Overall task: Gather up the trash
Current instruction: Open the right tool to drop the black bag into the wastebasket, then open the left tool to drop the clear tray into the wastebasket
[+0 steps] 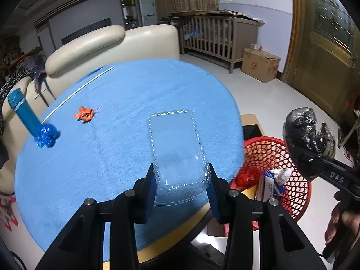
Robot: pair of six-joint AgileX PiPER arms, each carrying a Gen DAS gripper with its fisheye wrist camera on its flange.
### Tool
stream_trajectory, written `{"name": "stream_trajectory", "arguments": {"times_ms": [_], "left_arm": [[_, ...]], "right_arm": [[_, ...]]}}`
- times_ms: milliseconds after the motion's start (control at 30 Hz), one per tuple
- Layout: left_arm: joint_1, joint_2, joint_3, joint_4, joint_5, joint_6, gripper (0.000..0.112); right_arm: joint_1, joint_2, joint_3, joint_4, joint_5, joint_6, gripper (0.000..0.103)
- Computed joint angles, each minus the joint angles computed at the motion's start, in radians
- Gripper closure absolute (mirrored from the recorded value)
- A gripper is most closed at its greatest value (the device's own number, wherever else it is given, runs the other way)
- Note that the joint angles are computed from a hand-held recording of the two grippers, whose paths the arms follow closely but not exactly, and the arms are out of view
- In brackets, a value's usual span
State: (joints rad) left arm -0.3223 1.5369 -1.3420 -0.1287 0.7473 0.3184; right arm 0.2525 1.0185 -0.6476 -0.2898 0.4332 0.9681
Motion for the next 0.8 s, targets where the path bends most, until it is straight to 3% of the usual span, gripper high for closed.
{"name": "stream_trajectory", "arguments": {"times_ms": [567, 633, 700, 800], "left_arm": [[-0.187, 0.044, -0.047, 0.055, 0.039, -0.054, 0.07], [-0.205, 0.049, -0.052, 0.061, 0.042, -0.061, 0.07], [-0.221, 0.054, -0.058, 0.067, 0.047, -0.067, 0.07], [-0.243, 0.061, -0.065, 0.075, 0.051, -0.075, 0.07]], "right_arm": [[-0.193, -0.038, 0.141, 0.308, -0.011, -0.294, 0.061], [-0.215, -0.026, 0.144, 0.364, 0.002, -0.348, 0.055], [-0.231, -0.015, 0.153, 0.397, 0.008, -0.37, 0.035], [-0.256, -0.025, 0.171, 0.399, 0.019, -0.351, 0.033]]}}
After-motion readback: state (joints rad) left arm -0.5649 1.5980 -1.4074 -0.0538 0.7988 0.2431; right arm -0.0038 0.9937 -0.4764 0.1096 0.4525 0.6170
